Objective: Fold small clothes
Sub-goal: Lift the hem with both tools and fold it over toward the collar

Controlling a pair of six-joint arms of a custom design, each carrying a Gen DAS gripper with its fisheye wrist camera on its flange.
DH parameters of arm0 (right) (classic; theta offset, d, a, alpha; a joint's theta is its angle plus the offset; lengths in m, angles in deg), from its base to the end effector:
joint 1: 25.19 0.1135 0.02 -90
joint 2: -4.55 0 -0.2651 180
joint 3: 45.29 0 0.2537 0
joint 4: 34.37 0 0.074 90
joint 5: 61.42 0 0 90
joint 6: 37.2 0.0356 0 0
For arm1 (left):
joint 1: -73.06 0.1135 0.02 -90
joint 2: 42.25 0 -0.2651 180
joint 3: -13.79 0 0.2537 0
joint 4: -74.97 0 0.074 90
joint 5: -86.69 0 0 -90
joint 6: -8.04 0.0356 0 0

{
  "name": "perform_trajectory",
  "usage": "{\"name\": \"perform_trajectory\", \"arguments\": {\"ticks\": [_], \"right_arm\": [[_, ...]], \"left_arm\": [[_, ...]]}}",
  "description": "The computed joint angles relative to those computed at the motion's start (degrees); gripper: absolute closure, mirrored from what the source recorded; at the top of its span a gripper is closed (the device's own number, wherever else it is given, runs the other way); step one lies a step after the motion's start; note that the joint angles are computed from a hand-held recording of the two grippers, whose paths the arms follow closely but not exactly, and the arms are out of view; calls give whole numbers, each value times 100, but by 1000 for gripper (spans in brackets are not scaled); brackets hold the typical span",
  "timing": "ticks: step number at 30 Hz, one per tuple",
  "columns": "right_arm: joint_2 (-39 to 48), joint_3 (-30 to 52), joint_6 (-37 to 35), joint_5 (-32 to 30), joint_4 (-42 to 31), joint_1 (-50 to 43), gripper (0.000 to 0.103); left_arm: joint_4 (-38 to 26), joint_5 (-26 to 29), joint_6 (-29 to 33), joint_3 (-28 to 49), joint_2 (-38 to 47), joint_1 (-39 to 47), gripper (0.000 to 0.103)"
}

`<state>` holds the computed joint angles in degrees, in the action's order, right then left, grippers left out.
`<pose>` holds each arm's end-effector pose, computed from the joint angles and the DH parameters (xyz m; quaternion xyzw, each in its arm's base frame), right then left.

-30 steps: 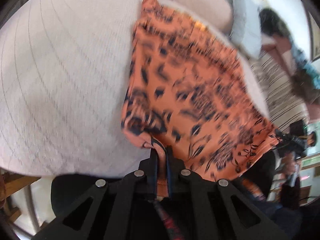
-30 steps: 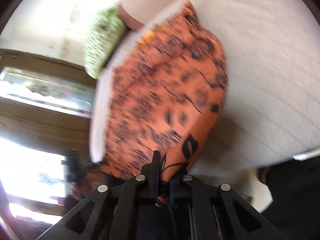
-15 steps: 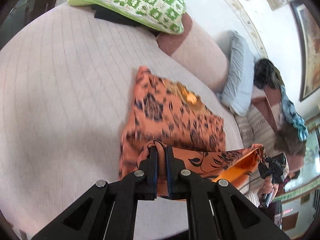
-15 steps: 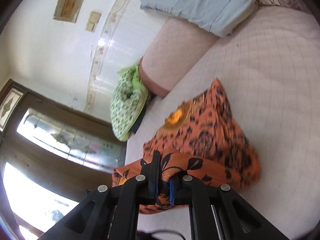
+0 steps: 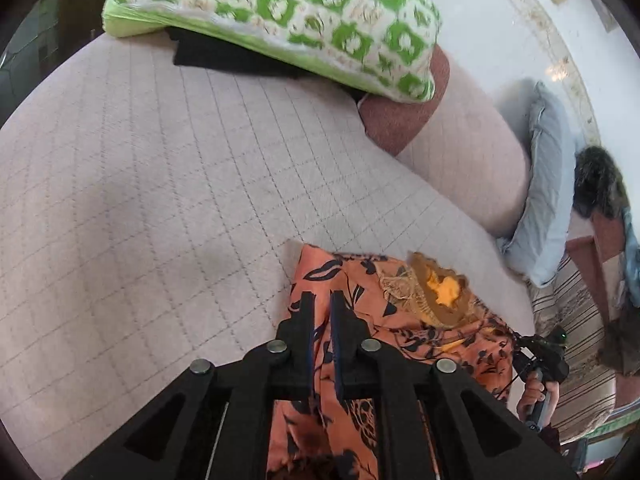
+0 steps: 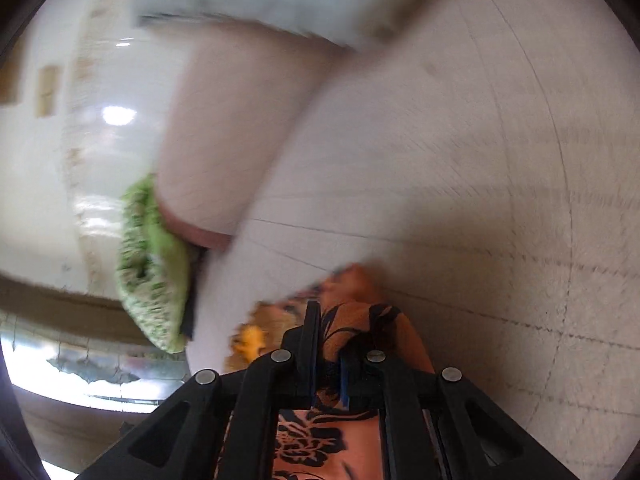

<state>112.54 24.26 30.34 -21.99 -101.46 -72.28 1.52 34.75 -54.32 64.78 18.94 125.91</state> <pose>0.2072 -0.1825 0.1148 0.2475 0.8630 0.4173 0.1410 0.1100 0.1089 0.1995 -0.1884 0.9251 -0.2147 0.2503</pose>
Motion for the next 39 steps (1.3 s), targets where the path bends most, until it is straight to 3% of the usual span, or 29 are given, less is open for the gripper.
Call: {"name": "perform_trajectory", "arguments": {"ticks": [4, 9, 10, 11, 13, 19, 21, 24, 31, 39], "right_arm": [[738, 70, -996, -589, -293, -455, 94], [1251, 296, -2109, -722, -1068, -900, 94], [1332, 325, -2253, -729, -1147, -955, 94], [1393, 342, -2300, -725, -1218, -988, 93], [1406, 373, -2232, -692, -1301, -984, 93], [1130, 286, -2075, -550, -1104, -831, 93], [1148, 289, -2045, -554, -1104, -839, 93], [1114, 265, -2018, -545, -1059, -826, 93], [1045, 292, -1918, -469, -1018, -759, 93], [459, 138, -1831, -328, -918, -639, 92]], "left_arm": [[437, -281, -676, -415, -425, -973, 20], [1236, -1218, -1912, -811, -807, -2457, 19], [1347, -1521, -2115, -855, -852, -2786, 21], [1437, -1739, -2252, -897, -936, -3079, 30], [1551, -2193, -2557, -910, -1092, -3625, 39], [1404, -2389, -2852, -789, -1637, -4040, 38], [1466, -2711, -2987, -757, -1379, -4389, 38], [1662, -2732, -3036, -819, -836, -4407, 38], [1960, -2817, -2743, -1155, -708, -4486, 90], [1709, -2600, -2356, -815, -813, -4123, 94]]}}
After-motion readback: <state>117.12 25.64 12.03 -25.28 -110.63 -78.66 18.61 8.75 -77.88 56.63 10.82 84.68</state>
